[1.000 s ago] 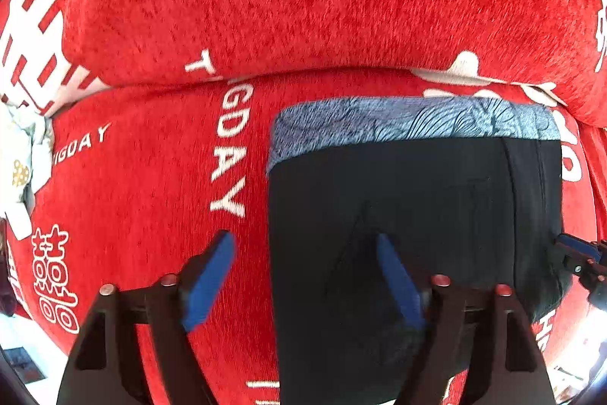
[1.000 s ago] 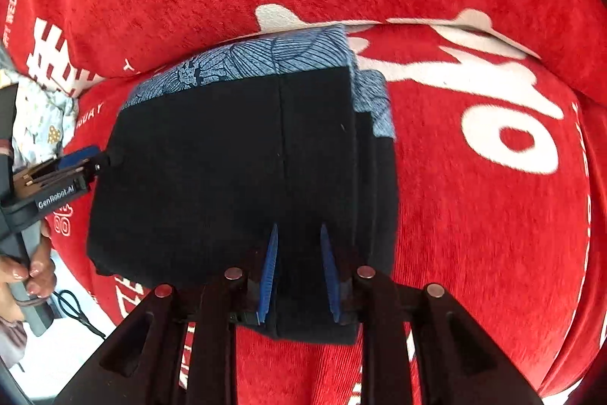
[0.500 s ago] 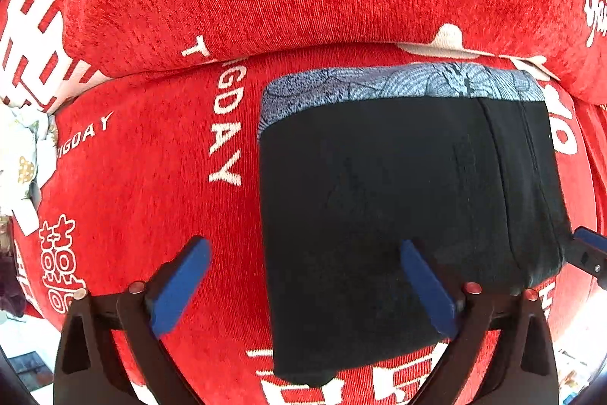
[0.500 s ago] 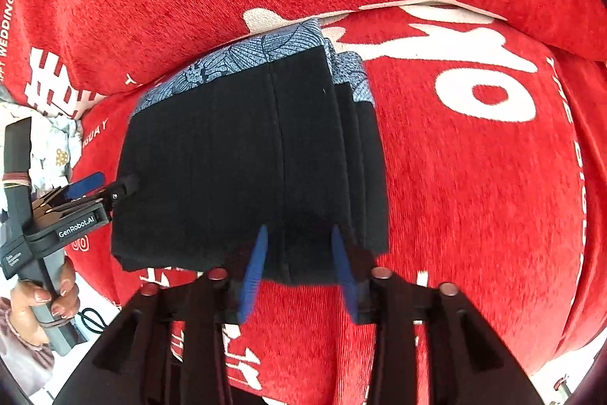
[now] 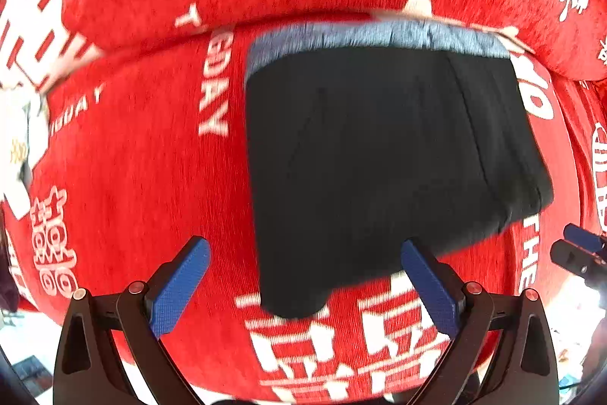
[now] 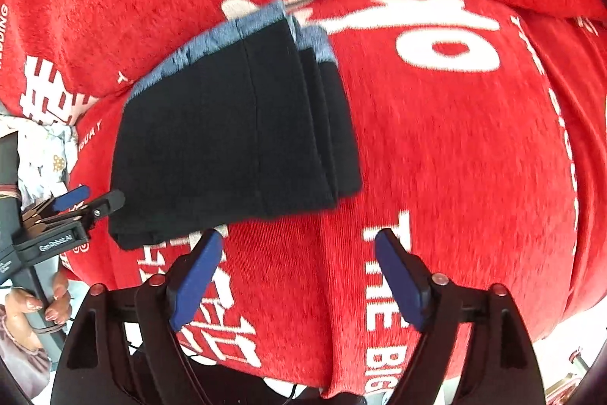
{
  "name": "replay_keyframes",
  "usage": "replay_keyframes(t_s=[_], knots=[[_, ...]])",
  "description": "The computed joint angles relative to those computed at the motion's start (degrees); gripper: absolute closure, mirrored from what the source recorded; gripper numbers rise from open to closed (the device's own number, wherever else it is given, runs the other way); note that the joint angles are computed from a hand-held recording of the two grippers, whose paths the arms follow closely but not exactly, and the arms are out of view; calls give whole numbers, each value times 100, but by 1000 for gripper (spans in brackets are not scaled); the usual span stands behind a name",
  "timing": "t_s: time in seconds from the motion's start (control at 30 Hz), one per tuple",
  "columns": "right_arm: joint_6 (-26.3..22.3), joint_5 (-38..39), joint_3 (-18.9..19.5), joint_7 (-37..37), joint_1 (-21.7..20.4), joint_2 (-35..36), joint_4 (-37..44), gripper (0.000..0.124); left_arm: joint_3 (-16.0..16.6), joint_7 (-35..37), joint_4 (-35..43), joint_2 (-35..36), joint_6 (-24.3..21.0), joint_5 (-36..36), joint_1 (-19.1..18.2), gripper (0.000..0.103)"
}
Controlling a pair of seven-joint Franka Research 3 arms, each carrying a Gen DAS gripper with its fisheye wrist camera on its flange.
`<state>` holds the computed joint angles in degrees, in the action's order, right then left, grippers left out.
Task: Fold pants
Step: 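Open both grippers and lift them away from the folded stack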
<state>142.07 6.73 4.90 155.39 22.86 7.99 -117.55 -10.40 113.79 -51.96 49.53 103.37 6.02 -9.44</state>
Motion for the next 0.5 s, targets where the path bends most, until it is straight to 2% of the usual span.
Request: replay_keyframes(t_s=[0.23,0.5], knots=[[382,472,132,272,119,-121,-331,33,9,135,-1264,-725,72,198,94,2],[348,329,138,554,160,-335,-515,33,-84,321,-1691,-1034,124,237,81,2]])
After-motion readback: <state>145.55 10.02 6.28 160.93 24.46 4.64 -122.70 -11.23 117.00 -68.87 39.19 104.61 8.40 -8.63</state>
